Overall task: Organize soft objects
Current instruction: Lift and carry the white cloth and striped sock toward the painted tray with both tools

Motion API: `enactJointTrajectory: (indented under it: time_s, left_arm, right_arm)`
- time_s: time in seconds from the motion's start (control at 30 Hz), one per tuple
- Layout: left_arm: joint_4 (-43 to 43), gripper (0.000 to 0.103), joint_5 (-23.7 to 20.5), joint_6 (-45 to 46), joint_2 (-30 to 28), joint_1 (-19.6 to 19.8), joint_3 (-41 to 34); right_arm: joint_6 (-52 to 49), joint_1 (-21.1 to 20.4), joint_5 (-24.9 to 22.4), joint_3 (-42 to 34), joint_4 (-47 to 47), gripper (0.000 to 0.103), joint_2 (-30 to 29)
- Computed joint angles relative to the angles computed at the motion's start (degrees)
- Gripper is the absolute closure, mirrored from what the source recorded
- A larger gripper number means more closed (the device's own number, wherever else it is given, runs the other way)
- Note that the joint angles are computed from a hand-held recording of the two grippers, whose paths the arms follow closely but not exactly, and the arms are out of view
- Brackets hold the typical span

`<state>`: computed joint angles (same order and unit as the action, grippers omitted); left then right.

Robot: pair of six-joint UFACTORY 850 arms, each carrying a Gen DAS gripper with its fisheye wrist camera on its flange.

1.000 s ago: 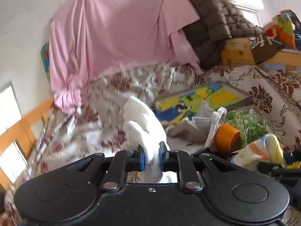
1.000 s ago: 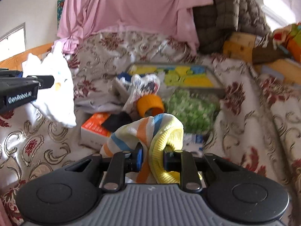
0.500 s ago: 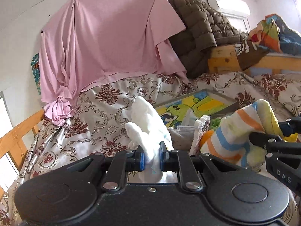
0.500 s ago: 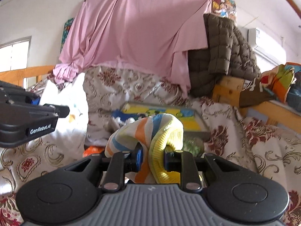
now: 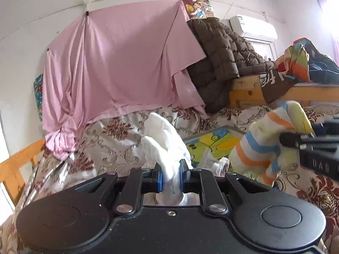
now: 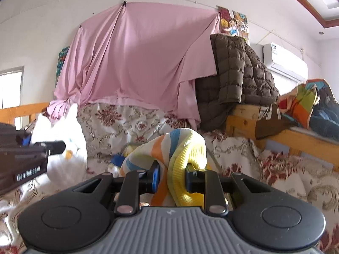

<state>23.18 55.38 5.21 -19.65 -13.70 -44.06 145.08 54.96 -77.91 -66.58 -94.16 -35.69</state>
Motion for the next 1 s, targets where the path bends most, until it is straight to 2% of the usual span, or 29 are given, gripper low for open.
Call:
enactJointTrajectory:
  time_s: [0.23, 0.47, 0.57, 0.77, 0.87, 1.0]
  left_arm:
    - [1.97, 0.087, 3.63, 9.08, -3.89, -2.41, -5.89]
    - [1.12, 0.087, 2.37, 14.35, -12.88, -5.51, -17.98]
    - [0.81, 0.087, -0.89, 14.11, -17.94, -6.59, -26.06]
    - [0.58, 0.087, -8.84, 13.64, -28.25, -8.4, -42.03]
    - [0.99, 0.087, -13.43, 12.32, -33.01, -9.16, -49.1]
    - [3.12, 0.087, -23.77, 3.69, -38.1, -9.85, -58.13]
  right_arm:
    - [-5.28, -6.81, 0.56, -0.67, -8.96, 0.077, 0.66]
    - [-1.71, -15.93, 5.52, -5.75, -15.92, 0.076, -3.48]
    - [2.82, -19.98, 11.45, -7.12, -18.47, 0.076, -4.75]
    - [6.3, -25.57, 20.38, -9.86, -23.73, 0.076, -7.71]
    - [7.52, -28.16, 27.28, -11.84, -23.67, 0.075, -9.03]
    - [12.54, -30.98, 36.97, -12.43, -24.6, 0.075, -8.69]
